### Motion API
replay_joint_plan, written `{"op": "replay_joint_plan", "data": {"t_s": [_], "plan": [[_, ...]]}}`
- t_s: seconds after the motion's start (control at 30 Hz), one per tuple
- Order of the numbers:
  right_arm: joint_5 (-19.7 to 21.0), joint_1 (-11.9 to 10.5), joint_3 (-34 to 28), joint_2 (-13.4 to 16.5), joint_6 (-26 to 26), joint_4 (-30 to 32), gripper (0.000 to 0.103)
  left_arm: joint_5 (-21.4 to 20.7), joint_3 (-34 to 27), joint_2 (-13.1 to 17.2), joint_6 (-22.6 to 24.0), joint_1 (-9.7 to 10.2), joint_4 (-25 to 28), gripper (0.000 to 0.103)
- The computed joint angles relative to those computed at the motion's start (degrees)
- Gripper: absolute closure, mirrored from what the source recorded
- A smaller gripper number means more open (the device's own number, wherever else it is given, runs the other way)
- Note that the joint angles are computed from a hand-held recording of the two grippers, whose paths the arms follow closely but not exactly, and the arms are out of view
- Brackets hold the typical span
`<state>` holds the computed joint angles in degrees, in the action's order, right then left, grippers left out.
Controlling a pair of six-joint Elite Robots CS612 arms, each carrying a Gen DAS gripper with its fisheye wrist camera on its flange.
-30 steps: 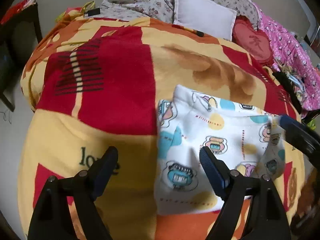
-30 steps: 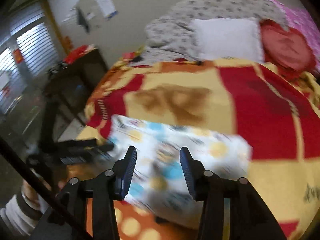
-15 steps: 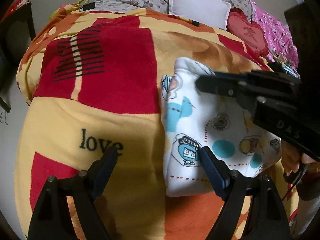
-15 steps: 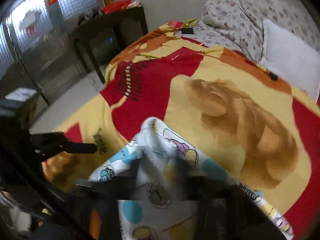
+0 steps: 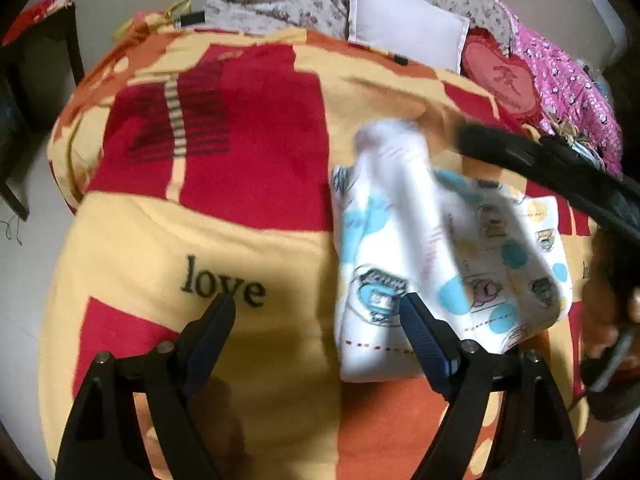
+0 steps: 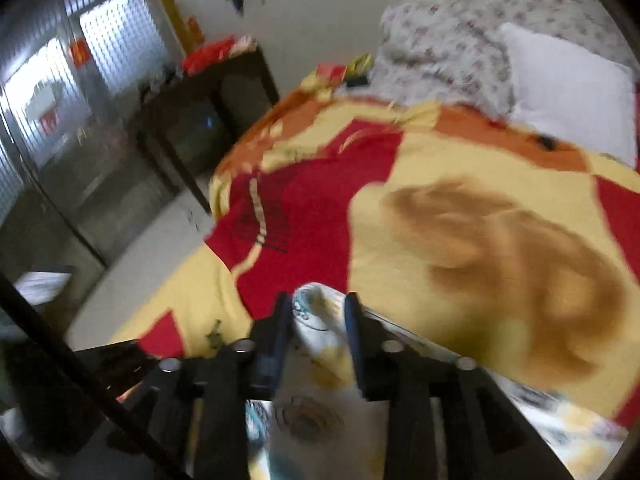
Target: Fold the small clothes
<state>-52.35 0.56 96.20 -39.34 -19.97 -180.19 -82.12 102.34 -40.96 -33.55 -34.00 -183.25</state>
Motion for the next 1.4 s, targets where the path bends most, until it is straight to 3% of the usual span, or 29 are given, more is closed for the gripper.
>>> {"op": "replay_joint_plan", "data": {"t_s": [0.07,0.17,0.23,0.33,0.43,0.57,0.77,1.0,1.13,1.27,1.3,1.4], "plan": [[-3.94,-1.38,3.52,-2.42,-0.28,-2.83,0.067,0.38,-0.26,-0.02,-0.09,-0.1,-1.23,0.019],[-3.1,-3.94,7.26,-3.96,-1.06,-3.6,0.067,1.57,-2.22,0.68,0.22,-0.47,-0.07,0.019],[-6.15,-3.94,7.91,-3.91,-2.03,-2.66,0.067,4.07,-3.69,1.18,0.1,-0.93,2.65,0.019],[-15.2,-2.78,8.42,-2.54,-1.75,-7.03,0.067,3.43,-3.87,1.38,0.03,-1.03,2.66,0.019],[-12.68,-3.87,9.0,-2.5,-2.42,-8.39,0.067,2.85,-3.52,1.29,-0.3,-0.77,3.1,0.019],[-20.49,-3.48,9.1,-2.24,-1.68,-11.86,0.065,1.19,-3.52,1.51,-1.24,-0.35,3.58,0.019],[-19.76,-5.2,9.15,-2.0,2.4,-12.01,0.065,0.71,-4.05,1.83,-0.98,-0.45,3.91,0.019],[-23.63,-4.06,6.98,-1.04,2.74,-7.75,0.066,1.15,-4.4,1.76,-0.76,-0.59,4.84,0.019],[-20.97,-5.11,8.55,-1.66,5.29,-11.29,0.066,1.47,-4.63,1.99,-1.06,-0.66,4.84,0.019],[-24.73,-4.49,8.01,-1.3,5.82,-11.5,0.061,1.21,-4.91,2.18,-1.5,-0.62,5.26,0.019],[-23.82,-4.59,7.58,-1.11,5.77,-10.21,0.062,1.18,-4.94,2.22,-1.57,-0.65,5.23,0.019],[-22.73,-4.68,7.22,-0.39,6.88,-11.39,0.096,1.45,-4.87,2.1,-1.33,-0.69,5.68,0.019]]}}
